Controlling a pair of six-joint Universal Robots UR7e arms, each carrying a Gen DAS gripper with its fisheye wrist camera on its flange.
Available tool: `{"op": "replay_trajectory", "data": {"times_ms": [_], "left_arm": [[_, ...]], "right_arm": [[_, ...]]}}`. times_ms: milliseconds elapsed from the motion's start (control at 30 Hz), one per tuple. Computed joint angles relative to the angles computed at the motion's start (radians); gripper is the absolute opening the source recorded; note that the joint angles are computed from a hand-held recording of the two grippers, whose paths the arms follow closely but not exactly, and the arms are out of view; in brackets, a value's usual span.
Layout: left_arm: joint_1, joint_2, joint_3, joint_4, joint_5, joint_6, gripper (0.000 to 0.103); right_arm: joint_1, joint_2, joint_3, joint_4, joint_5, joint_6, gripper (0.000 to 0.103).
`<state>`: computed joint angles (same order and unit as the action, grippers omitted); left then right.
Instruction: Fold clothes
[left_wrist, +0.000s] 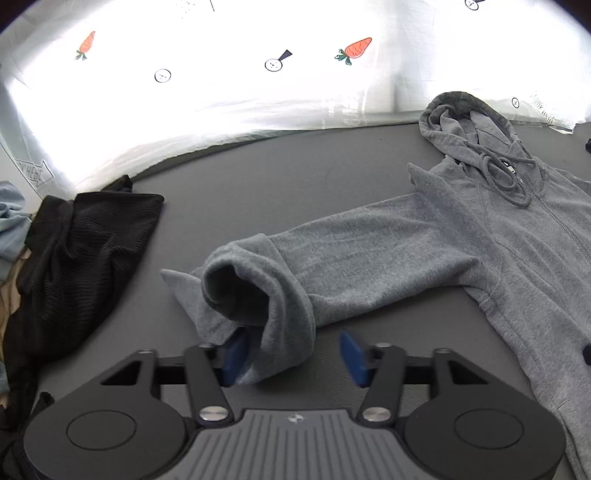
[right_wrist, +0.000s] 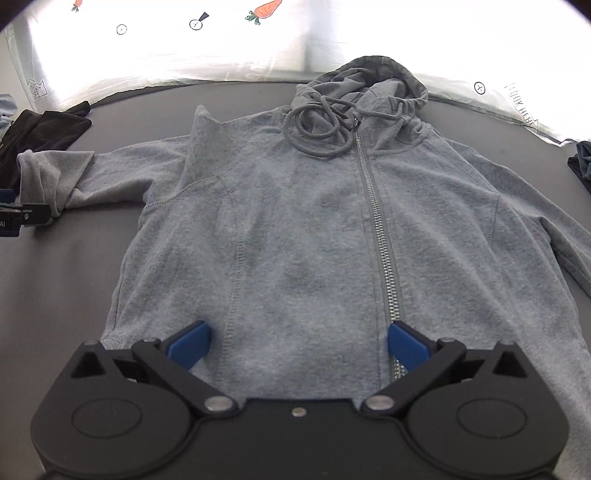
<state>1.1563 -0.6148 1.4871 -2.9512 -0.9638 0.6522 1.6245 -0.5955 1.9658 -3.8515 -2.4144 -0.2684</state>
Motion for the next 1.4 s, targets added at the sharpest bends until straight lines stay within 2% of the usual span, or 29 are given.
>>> {"op": "replay_trajectory", "data": {"times_ms": [33,100,133,200,267,333,400,433,467,500,567,700,733,867,967,1100,1133,1267,1300,1333,1367,1400], "left_arm": [[0.003,0.006,-0.027,0.054,-0.001,-0.036,0.007],[0.011,-0.007,-0.046,0.113,-0.031,-0.093,0.006],[0.015,-0.026,-0.059,0.173,-0.058,-0.168,0.006],[0.028,-0.079,-0.081,0.289,-0.161,-0.341,0.005],[0.057,-0.141,-0.104,0.381,-0.353,-0.543,0.005],[0.097,-0.186,-0.125,0.421,-0.562,-0.748,0.005],[0.144,-0.217,-0.122,0.384,-0.750,-0.954,0.005],[0.162,-0.231,-0.106,0.334,-0.790,-1.033,0.005],[0.175,-0.242,-0.089,0.287,-0.789,-1.093,0.005],[0.184,-0.253,-0.074,0.255,-0.746,-1.134,0.006],[0.189,-0.269,-0.055,0.241,-0.590,-1.176,0.012],[0.197,-0.264,-0.098,0.486,-0.276,-1.157,0.017],[0.199,-0.267,-0.094,0.527,-0.226,-1.158,0.017],[0.211,-0.308,-0.014,0.502,-0.244,-1.182,0.018],[0.189,-0.316,0.012,0.497,-0.193,-1.128,0.019],[0.173,-0.321,0.025,0.479,-0.172,-1.026,0.021],[0.172,-0.326,0.028,0.469,-0.185,-0.978,0.021],[0.192,-0.340,0.005,0.515,-0.316,-0.733,0.030],[0.200,-0.340,-0.005,0.535,-0.342,-0.709,0.041],[0.206,-0.349,0.003,0.514,-0.355,-0.713,0.056],[0.212,-0.357,0.014,0.486,-0.367,-0.716,0.091],[0.218,-0.364,0.024,0.458,-0.379,-0.720,0.102]], "right_arm": [[-0.003,0.000,-0.006,0.002,0.003,-0.007,0.103],[-0.006,0.006,-0.019,-0.001,0.005,-0.022,0.103],[-0.007,0.008,-0.024,-0.005,0.007,-0.028,0.103],[-0.009,0.011,-0.025,-0.013,0.013,-0.033,0.103],[-0.010,0.017,-0.025,-0.030,0.017,-0.041,0.103],[-0.011,0.020,-0.025,-0.044,0.019,-0.047,0.103],[-0.011,0.024,-0.025,-0.054,0.020,-0.050,0.103],[-0.011,0.026,-0.024,-0.060,0.021,-0.052,0.103],[-0.011,0.026,-0.023,-0.064,0.022,-0.054,0.103],[-0.011,0.027,-0.023,-0.067,0.021,-0.055,0.103],[-0.010,0.030,-0.024,-0.075,0.021,-0.058,0.103],[-0.011,0.034,-0.026,-0.087,0.024,-0.065,0.103],[-0.011,0.034,-0.026,-0.088,0.024,-0.066,0.103],[-0.013,0.035,-0.026,-0.091,0.025,-0.068,0.103],[-0.013,0.036,-0.029,-0.095,0.024,-0.070,0.103],[-0.013,0.039,-0.030,-0.103,0.025,-0.074,0.103],[-0.013,0.040,-0.029,-0.105,0.025,-0.074,0.103],[-0.013,0.043,-0.029,-0.114,0.026,-0.079,0.103],[-0.013,0.044,-0.029,-0.117,0.026,-0.080,0.103],[-0.013,0.045,-0.029,-0.120,0.027,-0.081,0.103],[-0.013,0.046,-0.030,-0.123,0.027,-0.083,0.103],[-0.013,0.048,-0.030,-0.125,0.027,-0.084,0.103]]}}
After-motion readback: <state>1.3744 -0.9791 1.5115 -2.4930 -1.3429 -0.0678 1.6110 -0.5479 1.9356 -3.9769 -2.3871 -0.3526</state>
